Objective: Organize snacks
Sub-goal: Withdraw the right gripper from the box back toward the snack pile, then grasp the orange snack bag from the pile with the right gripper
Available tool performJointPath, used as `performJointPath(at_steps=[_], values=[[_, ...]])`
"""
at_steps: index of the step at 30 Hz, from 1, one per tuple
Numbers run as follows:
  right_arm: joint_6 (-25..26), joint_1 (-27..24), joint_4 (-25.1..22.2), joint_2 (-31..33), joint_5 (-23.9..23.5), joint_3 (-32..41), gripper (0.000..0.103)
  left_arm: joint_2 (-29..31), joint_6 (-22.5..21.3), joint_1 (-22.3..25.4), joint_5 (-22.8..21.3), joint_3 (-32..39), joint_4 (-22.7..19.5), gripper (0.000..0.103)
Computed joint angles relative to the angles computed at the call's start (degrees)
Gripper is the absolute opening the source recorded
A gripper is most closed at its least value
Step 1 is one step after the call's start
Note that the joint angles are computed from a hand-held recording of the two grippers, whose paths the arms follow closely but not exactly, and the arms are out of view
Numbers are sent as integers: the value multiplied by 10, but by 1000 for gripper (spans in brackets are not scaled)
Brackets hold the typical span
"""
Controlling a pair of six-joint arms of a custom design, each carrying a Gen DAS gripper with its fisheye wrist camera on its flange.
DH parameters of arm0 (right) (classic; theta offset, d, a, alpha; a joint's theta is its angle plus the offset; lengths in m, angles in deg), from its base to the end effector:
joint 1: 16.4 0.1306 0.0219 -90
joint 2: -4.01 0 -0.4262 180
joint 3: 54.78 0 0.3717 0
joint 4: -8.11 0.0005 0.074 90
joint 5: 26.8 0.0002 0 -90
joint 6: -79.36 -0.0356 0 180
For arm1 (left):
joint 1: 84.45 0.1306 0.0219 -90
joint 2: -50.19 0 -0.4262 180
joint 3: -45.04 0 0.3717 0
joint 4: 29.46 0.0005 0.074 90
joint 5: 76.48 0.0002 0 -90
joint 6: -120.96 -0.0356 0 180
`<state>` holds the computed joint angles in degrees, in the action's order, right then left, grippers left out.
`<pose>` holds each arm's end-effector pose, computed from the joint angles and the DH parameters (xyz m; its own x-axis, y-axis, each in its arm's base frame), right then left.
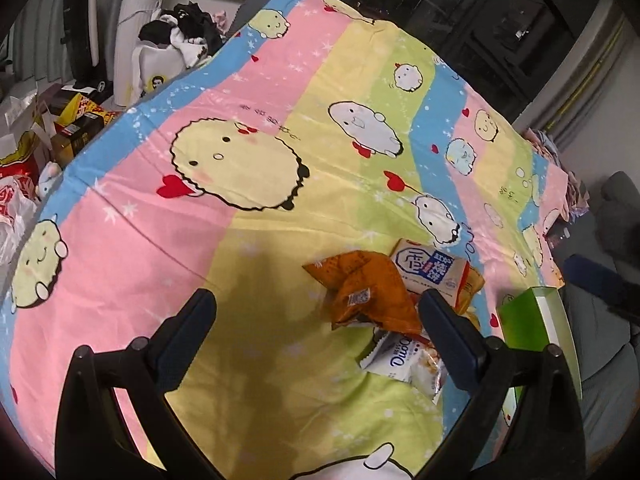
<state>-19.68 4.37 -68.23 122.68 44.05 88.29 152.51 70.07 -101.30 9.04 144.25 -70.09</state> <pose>0.5861 0.2342 0.5732 -0.8094 -0.1482 -0.5682 -0.4019 0.8453 0.3519 0.5395 -0.1610 0.4510 -0.6617 -0.4567 -0.5947 -0.2351 0.8795 -0.4138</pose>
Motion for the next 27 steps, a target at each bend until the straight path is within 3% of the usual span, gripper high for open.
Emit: performJointPath(at_steps=[4, 9, 12, 18, 20, 25, 27], values=[[-5, 2, 15, -26, -1, -18, 80, -1, 10, 4, 1, 0, -4, 101], [15, 10, 59, -71, 50, -65, 80, -2, -1, -2, 6, -2, -4, 101], [16, 6, 62, -74, 49, -85, 80, 4, -8, -7, 7, 3, -9, 101], [18, -2, 40, -14, 8, -63, 80, 26, -20, -10, 23, 21, -16, 95], [17, -3, 30, 17, -8, -44, 79, 36, -17, -7, 37, 29, -17, 86], [25, -3, -48, 120, -62, 71, 66, 59, -13, -2, 68, 45, -18, 75], [37, 1, -69, 150, -63, 112, 64, 66, -15, -1, 79, 49, -21, 76]])
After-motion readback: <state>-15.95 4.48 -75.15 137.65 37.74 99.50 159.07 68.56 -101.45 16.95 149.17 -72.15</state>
